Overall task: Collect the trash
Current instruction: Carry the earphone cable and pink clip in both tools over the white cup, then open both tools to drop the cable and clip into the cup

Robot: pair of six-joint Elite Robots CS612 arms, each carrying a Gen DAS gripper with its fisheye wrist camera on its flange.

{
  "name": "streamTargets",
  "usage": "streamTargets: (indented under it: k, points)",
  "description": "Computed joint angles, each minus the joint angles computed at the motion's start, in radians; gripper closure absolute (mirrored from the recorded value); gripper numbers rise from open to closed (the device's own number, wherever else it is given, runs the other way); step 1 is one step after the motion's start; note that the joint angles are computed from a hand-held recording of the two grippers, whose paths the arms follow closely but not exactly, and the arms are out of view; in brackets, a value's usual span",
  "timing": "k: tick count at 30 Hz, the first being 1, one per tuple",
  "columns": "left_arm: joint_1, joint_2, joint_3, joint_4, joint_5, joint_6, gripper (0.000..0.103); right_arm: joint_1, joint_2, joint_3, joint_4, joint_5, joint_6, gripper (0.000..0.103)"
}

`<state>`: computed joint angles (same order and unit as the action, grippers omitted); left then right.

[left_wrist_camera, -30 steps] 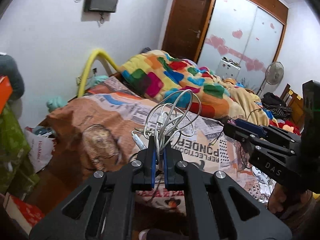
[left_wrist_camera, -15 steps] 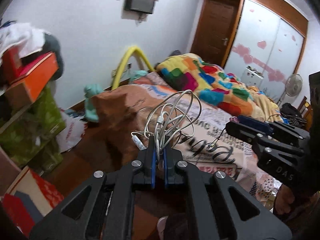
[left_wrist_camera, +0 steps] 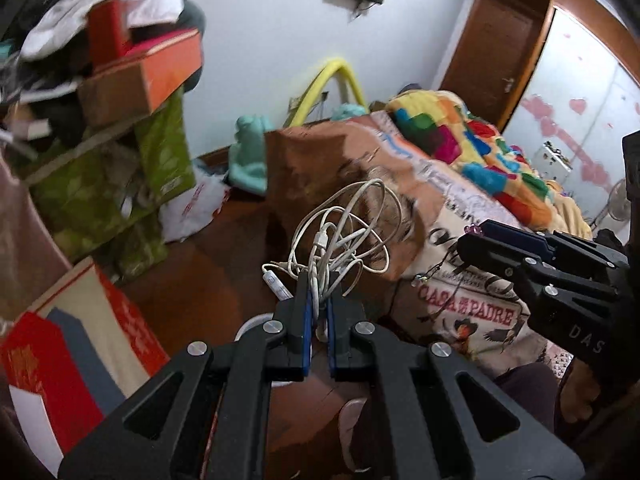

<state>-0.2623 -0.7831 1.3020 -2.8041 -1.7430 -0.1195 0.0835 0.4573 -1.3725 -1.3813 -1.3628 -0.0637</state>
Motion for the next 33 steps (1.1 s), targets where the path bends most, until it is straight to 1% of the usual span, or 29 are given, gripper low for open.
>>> streamTargets:
  k: [6, 11, 16, 19, 27, 31, 33]
  points:
    - [0.014, 0.027, -0.01, 0.052, 0.005, -0.033, 0.098, 0.015, -0.004, 0.052, 0.061, 0.032, -0.03, 0.076]
    - [0.029, 0.065, -0.037, 0.09, -0.034, -0.086, 0.098, 0.018, -0.008, 0.098, 0.115, 0.051, -0.059, 0.076]
    - [0.033, 0.111, -0.091, 0.179, -0.038, -0.101, 0.098, 0.019, -0.016, 0.152, 0.158, 0.064, -0.065, 0.076]
    - [0.034, 0.137, -0.121, 0.225, -0.041, -0.109, 0.098, 0.017, -0.02, 0.189, 0.185, 0.086, -0.092, 0.076]
    - [0.041, 0.197, -0.197, 0.332, -0.039, -0.137, 0.098, 0.025, -0.046, 0.308, 0.238, 0.073, -0.131, 0.076]
    - [0.045, 0.221, -0.231, 0.373, -0.043, -0.146, 0.098, 0.027, -0.058, 0.348, 0.238, 0.066, -0.125, 0.075]
    - [0.044, 0.231, -0.247, 0.391, -0.041, -0.146, 0.098, 0.026, -0.073, 0.383, 0.25, 0.074, -0.117, 0.075]
